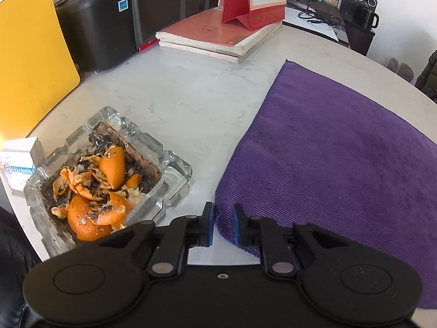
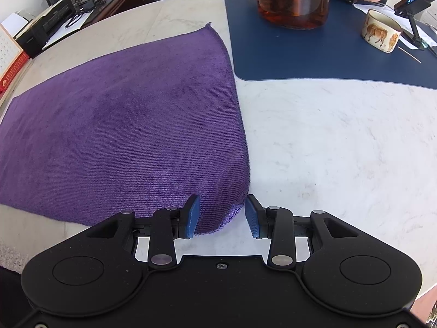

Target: Fold towel

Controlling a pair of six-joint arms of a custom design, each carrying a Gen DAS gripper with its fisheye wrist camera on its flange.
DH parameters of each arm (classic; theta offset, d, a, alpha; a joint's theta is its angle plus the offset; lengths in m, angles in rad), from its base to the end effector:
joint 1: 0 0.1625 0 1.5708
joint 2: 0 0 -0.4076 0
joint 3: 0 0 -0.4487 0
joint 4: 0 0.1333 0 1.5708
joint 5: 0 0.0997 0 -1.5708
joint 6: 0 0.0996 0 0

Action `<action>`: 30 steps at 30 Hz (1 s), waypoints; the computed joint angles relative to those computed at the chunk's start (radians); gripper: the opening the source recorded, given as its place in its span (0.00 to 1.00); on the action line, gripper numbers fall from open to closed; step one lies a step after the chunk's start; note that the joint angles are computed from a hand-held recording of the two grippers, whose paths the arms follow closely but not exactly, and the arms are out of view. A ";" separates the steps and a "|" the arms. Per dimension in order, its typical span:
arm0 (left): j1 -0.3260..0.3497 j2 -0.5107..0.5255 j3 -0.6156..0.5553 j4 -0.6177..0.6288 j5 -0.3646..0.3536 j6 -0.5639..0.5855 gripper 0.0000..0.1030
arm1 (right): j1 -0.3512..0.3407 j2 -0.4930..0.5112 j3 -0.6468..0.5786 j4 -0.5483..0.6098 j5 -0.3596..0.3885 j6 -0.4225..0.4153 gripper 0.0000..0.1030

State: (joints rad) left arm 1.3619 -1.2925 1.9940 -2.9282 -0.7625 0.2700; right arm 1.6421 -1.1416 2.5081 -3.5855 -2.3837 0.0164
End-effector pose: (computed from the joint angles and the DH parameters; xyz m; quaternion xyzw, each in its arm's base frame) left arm 0.0815 -0.6058 0.2711 0.0834 0.8756 -0.2846 0.3811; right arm 0.0880 -0.3762 0.0994 -0.1020 -0.8738 0.3087 0.3616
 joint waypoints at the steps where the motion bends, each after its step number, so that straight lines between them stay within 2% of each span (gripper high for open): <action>1: 0.000 0.000 -0.001 0.003 -0.001 0.000 0.09 | 0.000 0.001 0.000 -0.001 0.001 0.000 0.35; 3: 0.000 -0.002 -0.004 0.013 -0.006 -0.001 0.08 | 0.001 0.003 -0.001 -0.003 -0.001 -0.002 0.34; 6: 0.000 0.002 -0.008 0.027 0.001 0.002 0.08 | 0.000 0.000 0.001 0.000 -0.010 -0.006 0.25; 9: -0.005 0.004 -0.008 0.029 0.013 0.012 0.08 | -0.007 -0.009 0.008 -0.003 -0.001 -0.006 0.21; 16: -0.005 0.005 -0.008 0.028 0.014 0.003 0.08 | -0.005 0.000 0.005 -0.008 -0.011 -0.023 0.21; 18: -0.005 0.003 -0.009 0.034 0.008 0.010 0.05 | 0.001 0.005 0.002 -0.002 -0.026 -0.036 0.14; 21: -0.007 0.001 -0.009 0.046 0.009 0.011 0.04 | 0.005 0.007 0.002 0.002 -0.038 -0.057 0.08; 30: -0.019 0.002 -0.010 0.065 0.018 0.008 0.03 | 0.016 0.014 0.008 -0.008 -0.055 -0.091 0.05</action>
State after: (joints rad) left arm 1.3427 -1.2904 1.9838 -2.8633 -0.7442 0.2782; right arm 1.6577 -1.1276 2.5157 -3.5935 -2.4388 -0.0743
